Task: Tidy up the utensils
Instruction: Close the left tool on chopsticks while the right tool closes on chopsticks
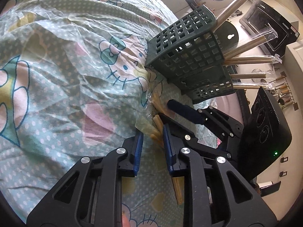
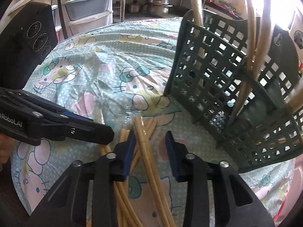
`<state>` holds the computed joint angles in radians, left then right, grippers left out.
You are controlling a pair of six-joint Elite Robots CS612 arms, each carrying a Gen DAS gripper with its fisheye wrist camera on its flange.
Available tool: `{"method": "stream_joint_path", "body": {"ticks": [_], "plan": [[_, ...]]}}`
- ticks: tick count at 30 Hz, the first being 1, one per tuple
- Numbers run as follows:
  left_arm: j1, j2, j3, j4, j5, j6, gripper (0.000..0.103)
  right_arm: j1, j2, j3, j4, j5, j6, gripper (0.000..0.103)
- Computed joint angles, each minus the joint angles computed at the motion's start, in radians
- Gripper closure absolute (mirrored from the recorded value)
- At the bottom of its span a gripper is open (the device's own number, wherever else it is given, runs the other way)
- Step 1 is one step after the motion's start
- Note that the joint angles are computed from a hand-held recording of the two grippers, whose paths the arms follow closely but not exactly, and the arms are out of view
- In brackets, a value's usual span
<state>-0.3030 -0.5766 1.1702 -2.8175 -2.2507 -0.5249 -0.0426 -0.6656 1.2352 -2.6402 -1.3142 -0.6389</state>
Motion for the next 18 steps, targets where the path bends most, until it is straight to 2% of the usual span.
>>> {"method": "stream_joint_path", "body": {"ticks": [3, 8, 18], "plan": [[0.0, 0.003, -0.001, -0.004, -0.005, 0.0, 0.089, -0.005, 0.001, -0.01, 0.036, 0.04, 0.021, 0.088], [0.003, 0.007, -0.01, -0.014, -0.015, 0.005, 0.092, -0.012, -0.007, -0.003, 0.04, 0.067, 0.04, 0.094], [0.008, 0.009, -0.029, -0.055, -0.032, -0.001, 0.095, -0.031, -0.034, 0.048, -0.07, 0.097, 0.083, 0.097]]}}
